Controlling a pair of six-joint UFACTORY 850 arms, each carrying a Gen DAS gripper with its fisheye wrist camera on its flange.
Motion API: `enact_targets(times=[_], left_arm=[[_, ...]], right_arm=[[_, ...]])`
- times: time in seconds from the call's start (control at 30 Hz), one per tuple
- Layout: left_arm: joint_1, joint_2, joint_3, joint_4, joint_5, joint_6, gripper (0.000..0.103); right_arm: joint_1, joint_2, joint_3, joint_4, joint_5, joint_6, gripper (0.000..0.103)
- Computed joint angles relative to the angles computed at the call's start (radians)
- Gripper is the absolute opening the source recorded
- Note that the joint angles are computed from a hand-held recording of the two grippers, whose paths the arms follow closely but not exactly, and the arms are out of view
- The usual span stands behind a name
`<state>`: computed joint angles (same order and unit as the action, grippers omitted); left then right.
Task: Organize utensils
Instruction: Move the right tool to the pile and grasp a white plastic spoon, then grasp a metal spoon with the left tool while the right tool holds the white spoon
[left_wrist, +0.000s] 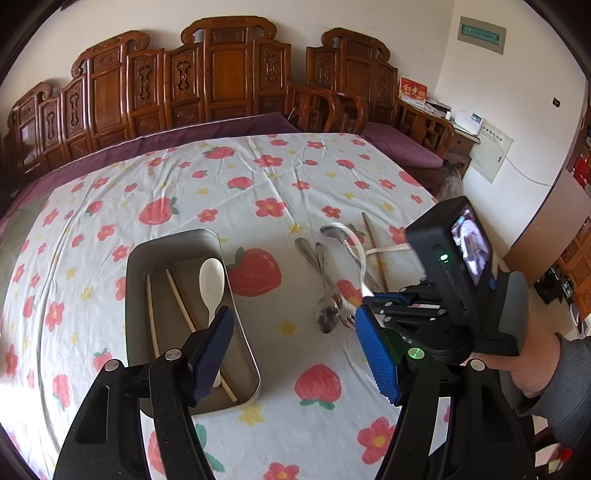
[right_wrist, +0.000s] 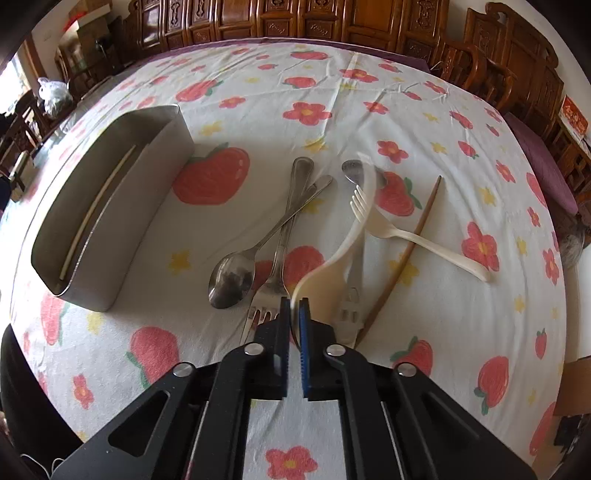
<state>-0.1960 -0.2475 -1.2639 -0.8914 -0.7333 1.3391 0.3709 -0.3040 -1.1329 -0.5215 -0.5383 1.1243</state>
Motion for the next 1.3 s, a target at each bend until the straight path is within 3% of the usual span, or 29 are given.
enact_targets(times=[0.2, 0.4, 0.7, 1.03, 1.3], left_arm=[[-0.012, -0.001, 0.005, 0.018, 0.008, -0.017, 0.065], [-0.043, -0.011, 0.01, 0.05, 0.031, -0.043, 0.065], [-0.103, -0.045, 0.002, 0.116, 0.07, -0.096, 0.062], [-0.183, -0.141, -0.071, 0.272, 0.109, -0.234, 0.043], [-0.229, -0.232, -0.167, 0.42, 0.086, -0.393, 0.026]], right_arm=[[-0.011, 0.123, 0.105, -0.001, 0.154, 0.07, 0.004], [-0.003, 0.208, 0.165, -0.008, 0.221, 0.098, 0.004], [0.024, 0.262, 0.248, -0.117, 0.187, 0.206, 0.004], [0.043, 0.272, 0.31, -0.252, 0.175, 0.367, 0.004], [0.038, 0.289, 0.347, -0.338, 0.225, 0.486, 0.004]])
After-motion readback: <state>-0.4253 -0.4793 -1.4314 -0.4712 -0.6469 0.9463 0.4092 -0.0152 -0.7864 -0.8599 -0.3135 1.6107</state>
